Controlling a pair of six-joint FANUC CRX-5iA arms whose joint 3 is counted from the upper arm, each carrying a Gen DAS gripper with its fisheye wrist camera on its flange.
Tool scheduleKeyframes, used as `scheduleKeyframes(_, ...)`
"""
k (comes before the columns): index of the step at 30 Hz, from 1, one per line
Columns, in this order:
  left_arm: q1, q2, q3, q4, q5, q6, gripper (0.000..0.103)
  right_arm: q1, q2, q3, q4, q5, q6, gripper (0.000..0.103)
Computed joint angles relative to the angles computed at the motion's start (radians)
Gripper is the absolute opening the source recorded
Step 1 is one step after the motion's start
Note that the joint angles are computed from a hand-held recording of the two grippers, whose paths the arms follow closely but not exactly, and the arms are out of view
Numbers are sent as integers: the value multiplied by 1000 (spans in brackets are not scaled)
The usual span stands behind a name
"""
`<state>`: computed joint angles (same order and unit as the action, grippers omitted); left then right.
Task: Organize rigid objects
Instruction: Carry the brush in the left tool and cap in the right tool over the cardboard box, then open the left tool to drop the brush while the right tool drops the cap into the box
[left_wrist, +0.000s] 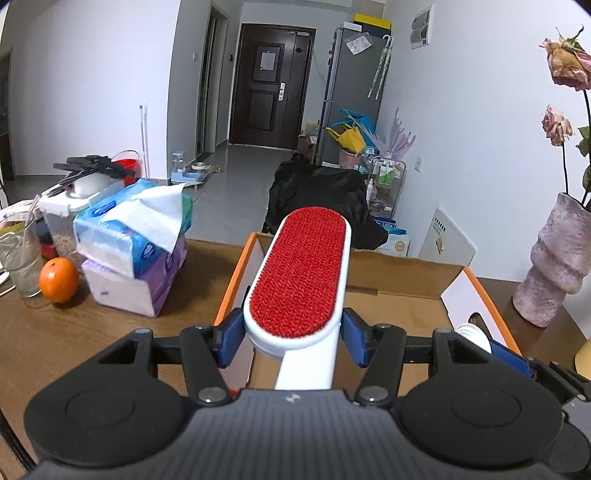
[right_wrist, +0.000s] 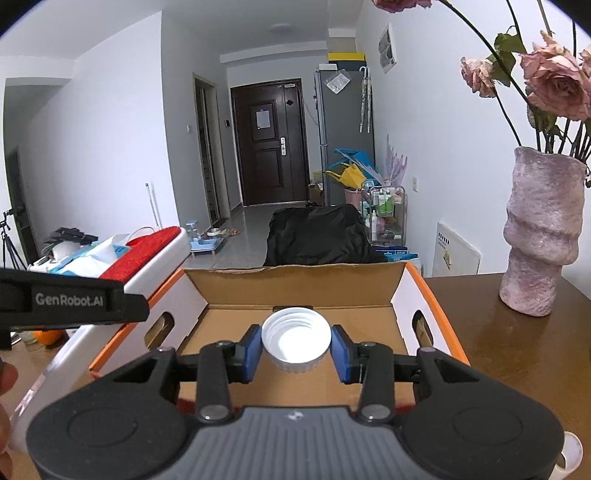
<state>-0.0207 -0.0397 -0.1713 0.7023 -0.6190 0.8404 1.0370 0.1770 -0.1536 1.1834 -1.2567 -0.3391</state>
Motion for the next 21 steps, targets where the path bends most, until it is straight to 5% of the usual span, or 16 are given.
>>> scheduleKeyframes(13,-60,108,90,-26,59,-15,57,-88,54,47,-15,59,40,39)
scheduleKeyframes(21,-76,163,153,-137,78,61,57,-113,98,89,-42,51,66,39)
